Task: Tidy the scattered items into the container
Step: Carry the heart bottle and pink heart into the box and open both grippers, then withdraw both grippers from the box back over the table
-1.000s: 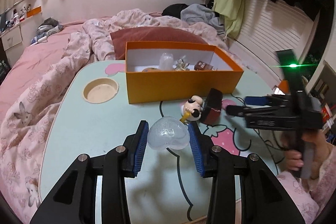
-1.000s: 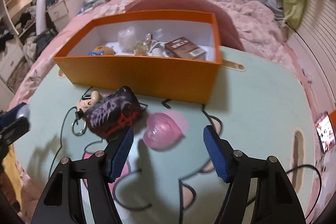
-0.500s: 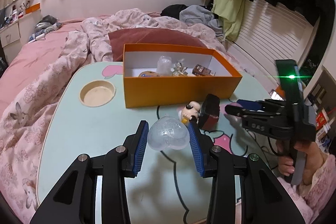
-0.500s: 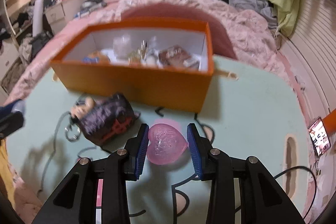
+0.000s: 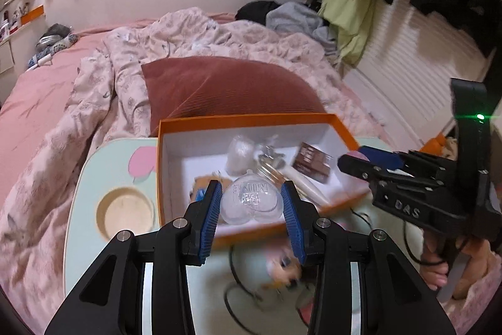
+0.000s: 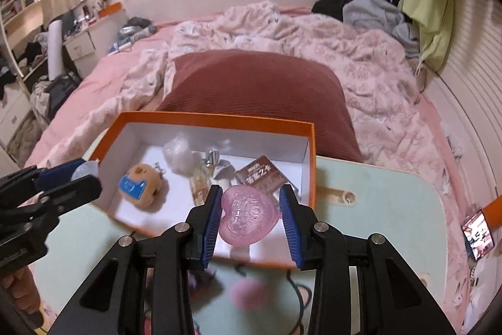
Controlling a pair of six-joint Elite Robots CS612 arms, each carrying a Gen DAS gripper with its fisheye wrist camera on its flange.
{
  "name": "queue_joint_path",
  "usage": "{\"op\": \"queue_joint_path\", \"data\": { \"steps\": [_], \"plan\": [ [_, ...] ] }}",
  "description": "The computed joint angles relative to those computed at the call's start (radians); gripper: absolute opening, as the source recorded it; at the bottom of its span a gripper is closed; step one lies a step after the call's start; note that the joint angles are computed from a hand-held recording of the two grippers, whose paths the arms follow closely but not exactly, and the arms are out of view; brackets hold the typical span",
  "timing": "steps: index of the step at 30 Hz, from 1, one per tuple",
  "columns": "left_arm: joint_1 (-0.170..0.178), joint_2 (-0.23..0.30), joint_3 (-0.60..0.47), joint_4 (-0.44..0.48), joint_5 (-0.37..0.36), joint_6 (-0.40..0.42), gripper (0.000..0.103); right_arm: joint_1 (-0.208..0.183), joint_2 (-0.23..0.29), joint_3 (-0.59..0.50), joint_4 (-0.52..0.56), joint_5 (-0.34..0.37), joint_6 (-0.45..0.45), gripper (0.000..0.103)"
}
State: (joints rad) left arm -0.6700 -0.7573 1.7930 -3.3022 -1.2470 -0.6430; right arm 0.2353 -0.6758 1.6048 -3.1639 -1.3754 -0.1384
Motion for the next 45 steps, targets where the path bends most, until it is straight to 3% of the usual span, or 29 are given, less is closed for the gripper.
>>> {"op": "queue_joint_path", "data": {
  "steps": [5,14,17,18,19,21,30,36,41,45],
  "plan": [
    [0.035,0.026,-0.056,0.079,-0.027,-0.029,0.040,0.005,0.025,-0.053,0.079,-0.016,0.013,0.036],
    [0.059,0.053,-0.106,0.144,-0.081,-0.078,0.041,0.010,0.048,-0.106,0.128,-0.036,0.066,0.037],
    [0.059,0.052,-0.102,0.144,-0.083,-0.124,0.050,0.011,0.046,-0.105,0.130,-0.039,0.069,0.038],
    [0.056,0.050,-0.095,0.127,-0.071,-0.132,0.059,0.011,0.045,-0.102,0.121,-0.038,0.070,0.042],
    [0.052,0.049,-0.087,0.106,-0.054,-0.132,0.066,0.011,0.042,-0.093,0.104,-0.040,0.070,0.046],
    [0.041,0.043,-0.070,0.072,-0.013,-0.120,0.069,0.010,0.035,-0.071,0.065,-0.038,0.066,0.053],
    [-0.014,-0.018,0.045,-0.055,0.077,-0.079,0.070,0.000,-0.039,0.090,-0.073,-0.023,0.055,0.054],
    [-0.074,-0.039,0.132,-0.099,0.127,-0.137,0.070,-0.004,-0.082,0.229,-0.158,-0.027,0.026,0.058],
    [-0.129,-0.032,0.169,-0.029,0.156,-0.205,0.070,0.014,-0.079,0.289,-0.167,-0.121,-0.001,0.058],
    [-0.148,-0.012,0.174,-0.001,0.142,-0.266,0.070,0.014,-0.071,0.297,-0.125,-0.129,0.018,0.059]
  ]
}}
